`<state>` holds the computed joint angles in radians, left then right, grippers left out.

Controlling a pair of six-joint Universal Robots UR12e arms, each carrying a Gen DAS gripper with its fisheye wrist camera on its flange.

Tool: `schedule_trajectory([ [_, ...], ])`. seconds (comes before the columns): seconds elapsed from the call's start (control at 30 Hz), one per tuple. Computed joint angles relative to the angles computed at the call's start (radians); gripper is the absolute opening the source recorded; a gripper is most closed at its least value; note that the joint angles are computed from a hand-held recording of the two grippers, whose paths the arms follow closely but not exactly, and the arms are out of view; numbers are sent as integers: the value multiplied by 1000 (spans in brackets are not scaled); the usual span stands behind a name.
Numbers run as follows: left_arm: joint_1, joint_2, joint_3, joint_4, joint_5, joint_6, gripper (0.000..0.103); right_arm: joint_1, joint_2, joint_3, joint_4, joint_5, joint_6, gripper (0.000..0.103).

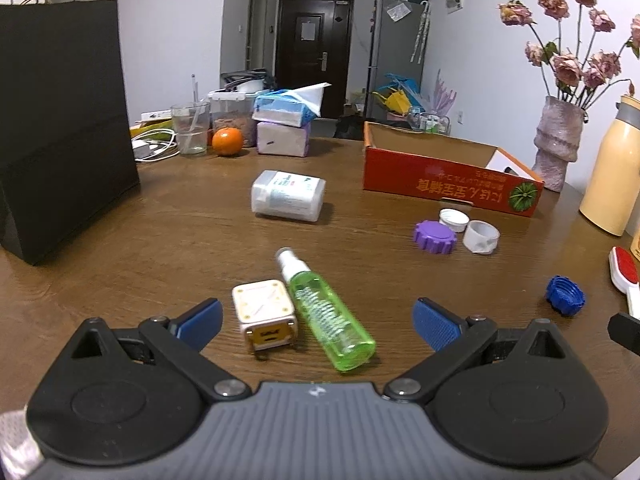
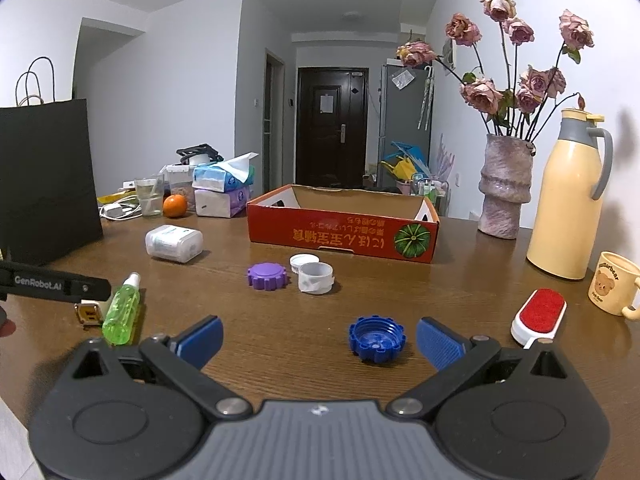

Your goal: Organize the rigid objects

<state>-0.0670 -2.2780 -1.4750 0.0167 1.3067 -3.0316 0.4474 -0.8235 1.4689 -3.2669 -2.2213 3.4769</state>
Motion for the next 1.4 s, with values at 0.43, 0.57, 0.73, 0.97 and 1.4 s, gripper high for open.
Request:
schedule_trajectory([
  [0.43,19,-37,44,-50,56,-44,103,-9,35,-62,60,57,15,103],
  [0.57,16,-54,68,-70,85,-59,103,-12,53,-93,84,68,30,103],
  [0.73,9,-71,96,-109,121,-84,103,-14,71,-127,119,80,26,103],
  [0.97,2,-86,114,-119,126,-93,74,-19,93,-169,152,102,31,103],
  [1.4,14,-93,111,-77,70,-46,40,-18,160,-299,221,186,-16,103],
])
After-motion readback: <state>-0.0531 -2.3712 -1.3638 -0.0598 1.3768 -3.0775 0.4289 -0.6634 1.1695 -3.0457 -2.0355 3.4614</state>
